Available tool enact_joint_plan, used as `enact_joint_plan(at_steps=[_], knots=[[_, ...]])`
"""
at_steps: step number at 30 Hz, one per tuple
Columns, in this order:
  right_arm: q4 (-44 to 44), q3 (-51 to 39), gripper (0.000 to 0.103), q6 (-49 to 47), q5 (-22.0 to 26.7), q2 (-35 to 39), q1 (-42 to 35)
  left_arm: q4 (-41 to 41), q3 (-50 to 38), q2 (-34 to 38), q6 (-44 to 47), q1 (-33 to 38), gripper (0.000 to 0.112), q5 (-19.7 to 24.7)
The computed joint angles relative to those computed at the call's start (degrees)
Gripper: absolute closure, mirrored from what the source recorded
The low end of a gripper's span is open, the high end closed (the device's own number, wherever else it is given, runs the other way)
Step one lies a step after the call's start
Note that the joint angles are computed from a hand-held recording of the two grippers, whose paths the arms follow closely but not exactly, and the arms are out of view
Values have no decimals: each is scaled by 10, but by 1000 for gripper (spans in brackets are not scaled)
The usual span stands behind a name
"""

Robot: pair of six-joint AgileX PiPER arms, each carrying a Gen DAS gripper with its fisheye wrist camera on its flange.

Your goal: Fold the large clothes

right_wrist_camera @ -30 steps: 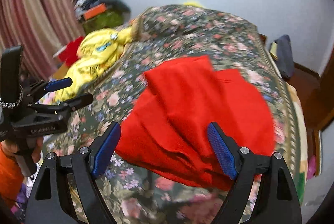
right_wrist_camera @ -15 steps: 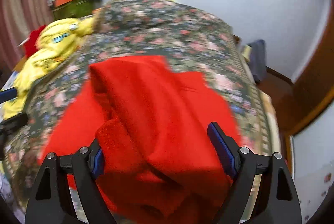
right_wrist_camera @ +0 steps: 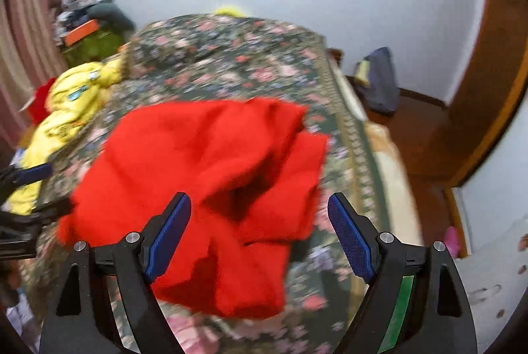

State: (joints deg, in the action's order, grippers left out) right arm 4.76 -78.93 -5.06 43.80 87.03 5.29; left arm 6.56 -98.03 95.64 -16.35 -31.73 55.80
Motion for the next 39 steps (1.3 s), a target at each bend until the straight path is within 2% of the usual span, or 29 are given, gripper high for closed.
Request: enact_joint_plan(at_steps=[4,8,12,17,22,27,31,39], knots=[[2,40,20,-5,-5,8,21,-15,10,-6,23,4,20,19],[-18,78,21,10,-6,13,19,23,41,-26,19,-11,20,20],[37,85,21,-41,4,0,-16,57,46,-40,0,-23,20,12],[95,59,20,-88,19,-9,-44,54,-5,-20,0,-19,20,5],[233,33,20,-176,44,20,-83,-68,-101,52,47,32,20,41],[295,2,21,-193,71,93,-106,-232,-184,142,75,101,20,112],[342,-24,20,-205,100,146,-132,-342,-185,178,92,137,20,109],[431,-79,20,-239,167,216,-148,-462,-242,262,71,172,22,131]])
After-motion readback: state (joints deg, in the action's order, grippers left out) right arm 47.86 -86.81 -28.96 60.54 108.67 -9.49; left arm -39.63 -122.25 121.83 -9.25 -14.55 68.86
